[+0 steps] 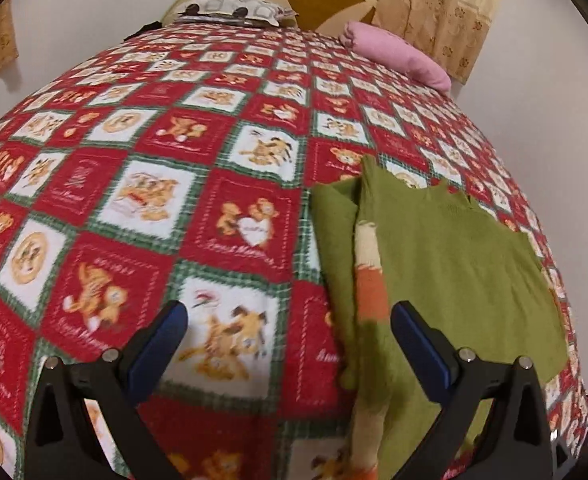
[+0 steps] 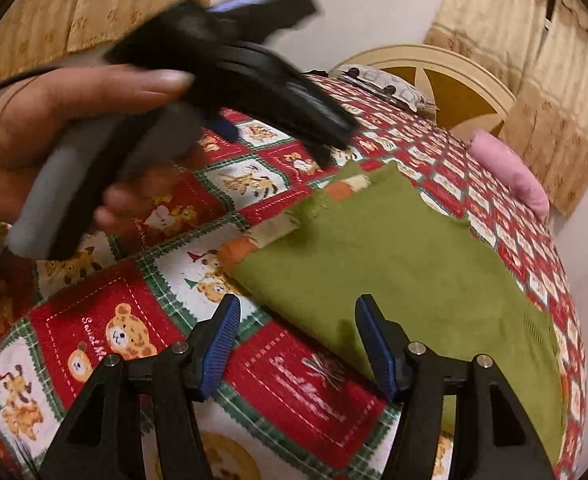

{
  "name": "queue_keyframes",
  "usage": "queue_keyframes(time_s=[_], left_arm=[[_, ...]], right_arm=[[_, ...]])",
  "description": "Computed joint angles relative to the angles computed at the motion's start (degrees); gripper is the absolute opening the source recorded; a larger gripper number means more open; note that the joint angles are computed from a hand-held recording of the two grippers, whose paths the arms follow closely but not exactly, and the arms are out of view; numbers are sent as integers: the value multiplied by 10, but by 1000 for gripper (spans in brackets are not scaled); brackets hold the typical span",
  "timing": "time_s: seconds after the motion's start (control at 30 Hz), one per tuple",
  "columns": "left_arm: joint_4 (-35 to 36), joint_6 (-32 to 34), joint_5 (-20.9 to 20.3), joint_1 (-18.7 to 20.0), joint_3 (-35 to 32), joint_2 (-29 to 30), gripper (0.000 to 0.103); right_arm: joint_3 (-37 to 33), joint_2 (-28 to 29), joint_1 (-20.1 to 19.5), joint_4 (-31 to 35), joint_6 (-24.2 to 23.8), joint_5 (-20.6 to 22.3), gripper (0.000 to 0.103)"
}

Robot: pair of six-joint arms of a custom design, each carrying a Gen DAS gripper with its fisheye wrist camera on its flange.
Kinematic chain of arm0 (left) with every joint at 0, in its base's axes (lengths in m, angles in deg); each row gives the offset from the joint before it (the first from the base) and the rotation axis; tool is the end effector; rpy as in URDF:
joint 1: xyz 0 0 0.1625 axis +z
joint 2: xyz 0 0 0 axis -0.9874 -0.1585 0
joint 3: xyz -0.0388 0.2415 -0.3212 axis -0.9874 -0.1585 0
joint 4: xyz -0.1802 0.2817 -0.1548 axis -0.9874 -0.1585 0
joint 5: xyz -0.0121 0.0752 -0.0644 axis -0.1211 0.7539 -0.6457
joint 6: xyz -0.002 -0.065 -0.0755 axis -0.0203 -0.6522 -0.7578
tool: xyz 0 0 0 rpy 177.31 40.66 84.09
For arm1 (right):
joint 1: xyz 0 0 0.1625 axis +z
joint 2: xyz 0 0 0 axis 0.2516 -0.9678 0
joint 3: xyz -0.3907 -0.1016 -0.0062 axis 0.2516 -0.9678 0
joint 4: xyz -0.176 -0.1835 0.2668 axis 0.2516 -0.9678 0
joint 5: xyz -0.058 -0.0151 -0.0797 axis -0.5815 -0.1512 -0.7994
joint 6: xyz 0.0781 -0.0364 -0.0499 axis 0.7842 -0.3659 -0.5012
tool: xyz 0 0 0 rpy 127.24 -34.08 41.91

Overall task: Fold small clothes
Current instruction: 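Grasp the striped side edge with the right gripper while the left gripper grasps beside it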

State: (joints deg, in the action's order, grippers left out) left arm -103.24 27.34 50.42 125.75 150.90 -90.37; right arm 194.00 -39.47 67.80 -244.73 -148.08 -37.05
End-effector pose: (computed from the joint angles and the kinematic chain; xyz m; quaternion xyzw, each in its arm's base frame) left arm -0.1568 -0.4628 0.0168 -0.0570 0.8747 -0.3711 0.3065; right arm 0.0763 -0.3879 0.0613 0.5858 -0.7448 0.1979 0.2509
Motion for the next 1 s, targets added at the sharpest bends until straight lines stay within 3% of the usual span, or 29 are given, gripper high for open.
queue_keyframes(time_s=[0.3, 0.47, 0.6, 0.87, 0.9, 0.93, 1.0], left_arm=[[5, 87, -6, 23, -79, 32, 102], [-3, 117, -24, 44, -104, 40, 93], [-29, 140, -46, 56, -115, 47, 77], [-54, 158, -97, 88, -128, 51, 66], [-57, 163, -96, 88, -128, 51, 60], [-52, 163, -96, 89, -129, 50, 51], [-48, 166, -107, 92, -130, 42, 38]], right_arm=[[-10, 43, 16, -41, -22, -17, 61], [-15, 47, 21, -40, -18, -20, 61], [-36, 52, 30, -23, -5, -40, 61], [-60, 61, 40, -18, -6, -44, 60], [-61, 57, 40, -4, -5, -45, 52], [-59, 56, 41, 0, -5, -46, 35], [-54, 56, 40, -6, -13, -42, 21]])
